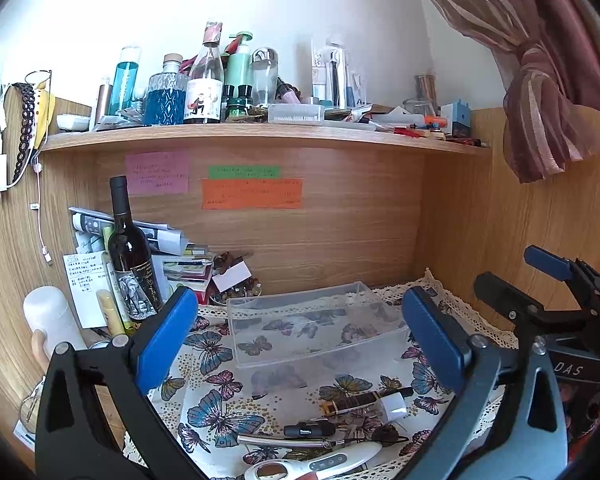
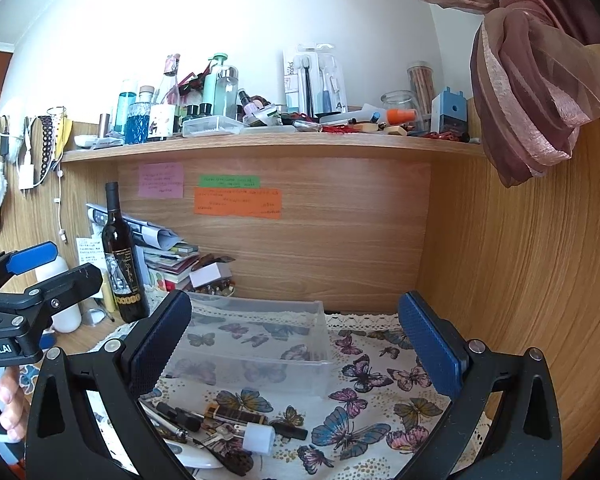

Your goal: Organize rigid objects

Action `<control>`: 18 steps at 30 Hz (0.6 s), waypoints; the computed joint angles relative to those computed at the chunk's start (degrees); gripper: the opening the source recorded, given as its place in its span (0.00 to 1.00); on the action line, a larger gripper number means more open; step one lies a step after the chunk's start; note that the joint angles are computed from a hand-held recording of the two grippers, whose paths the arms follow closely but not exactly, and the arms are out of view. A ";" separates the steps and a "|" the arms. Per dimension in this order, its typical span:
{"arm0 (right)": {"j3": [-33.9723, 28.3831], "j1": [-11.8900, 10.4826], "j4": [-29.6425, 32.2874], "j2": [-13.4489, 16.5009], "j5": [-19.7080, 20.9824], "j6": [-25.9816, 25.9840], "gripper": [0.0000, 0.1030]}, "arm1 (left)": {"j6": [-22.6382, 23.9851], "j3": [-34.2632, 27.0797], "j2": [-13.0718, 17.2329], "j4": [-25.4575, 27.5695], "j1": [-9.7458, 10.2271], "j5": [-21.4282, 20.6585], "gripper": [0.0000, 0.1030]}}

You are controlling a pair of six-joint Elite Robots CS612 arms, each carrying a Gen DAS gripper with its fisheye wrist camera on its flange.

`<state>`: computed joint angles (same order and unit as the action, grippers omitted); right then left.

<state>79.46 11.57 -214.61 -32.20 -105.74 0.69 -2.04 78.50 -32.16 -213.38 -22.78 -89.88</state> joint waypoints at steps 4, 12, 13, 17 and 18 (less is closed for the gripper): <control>-0.17 0.14 0.34 0.09 -0.65 -0.35 1.00 | 0.08 0.00 -0.03 -0.17 -0.03 -0.06 1.00; -0.11 0.21 -0.46 0.11 -0.39 -0.91 1.00 | -0.17 0.08 -0.12 -0.12 0.03 -0.42 1.00; -0.10 0.21 -0.40 0.09 -0.38 -0.84 1.00 | -0.17 0.09 -0.14 -0.04 0.02 -0.45 1.00; 0.05 0.18 -0.47 0.04 -0.11 -0.52 1.00 | -0.16 0.09 -0.19 0.04 0.04 -0.54 1.00; 0.11 0.19 -0.49 0.01 -0.09 -0.44 1.00 | -0.16 0.09 -0.19 0.04 0.04 -0.54 1.00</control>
